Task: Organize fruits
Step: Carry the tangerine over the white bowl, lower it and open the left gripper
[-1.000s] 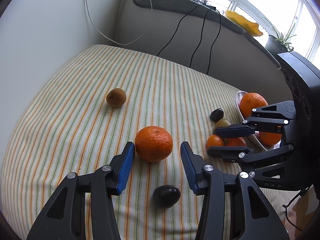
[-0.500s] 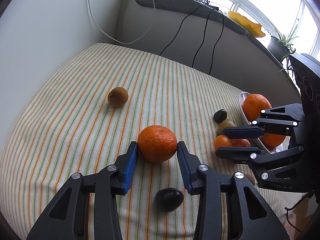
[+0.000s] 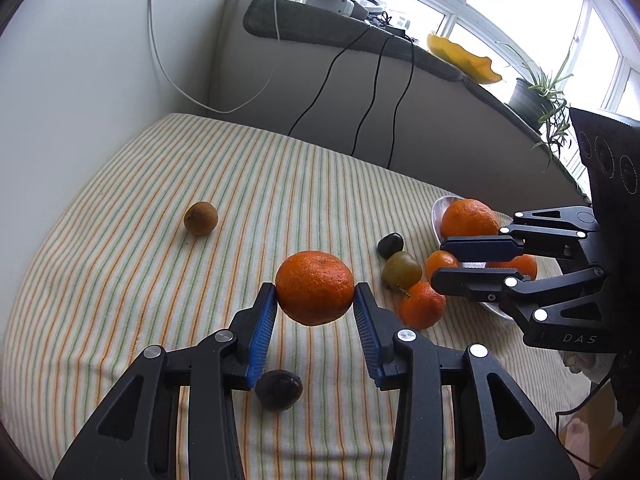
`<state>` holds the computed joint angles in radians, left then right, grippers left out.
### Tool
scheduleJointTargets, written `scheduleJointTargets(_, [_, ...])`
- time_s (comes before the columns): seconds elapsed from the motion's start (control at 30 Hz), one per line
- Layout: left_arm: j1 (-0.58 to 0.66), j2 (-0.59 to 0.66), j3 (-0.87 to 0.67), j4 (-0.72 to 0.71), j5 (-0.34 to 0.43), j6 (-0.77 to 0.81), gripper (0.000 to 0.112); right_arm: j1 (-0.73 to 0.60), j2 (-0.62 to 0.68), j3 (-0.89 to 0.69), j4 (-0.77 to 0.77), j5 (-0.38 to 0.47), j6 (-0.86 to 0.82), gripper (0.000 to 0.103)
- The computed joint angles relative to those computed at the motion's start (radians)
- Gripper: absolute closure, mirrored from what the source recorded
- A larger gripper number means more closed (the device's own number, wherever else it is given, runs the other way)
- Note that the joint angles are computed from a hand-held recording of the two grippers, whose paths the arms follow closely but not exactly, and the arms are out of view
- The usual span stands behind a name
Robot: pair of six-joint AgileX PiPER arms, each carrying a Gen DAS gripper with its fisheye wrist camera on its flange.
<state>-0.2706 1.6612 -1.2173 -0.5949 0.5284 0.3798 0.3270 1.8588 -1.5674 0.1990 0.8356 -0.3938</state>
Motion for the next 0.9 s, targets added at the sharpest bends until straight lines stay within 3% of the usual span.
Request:
scheduleJointTargets(0.5, [-0.167,0.032,-0.045,-0.01,-0.025,-0.02,0.074,-0.203,-0.176,0.13,0.112,-0.015,-0.086,0.075])
scheduleJointTargets(0.9, [-0.309,0.16,-0.236,0.119,0.019,-0.159,0.074,-0.402,-0.223,0.197,0.196,-0.013,-0.176,0.075])
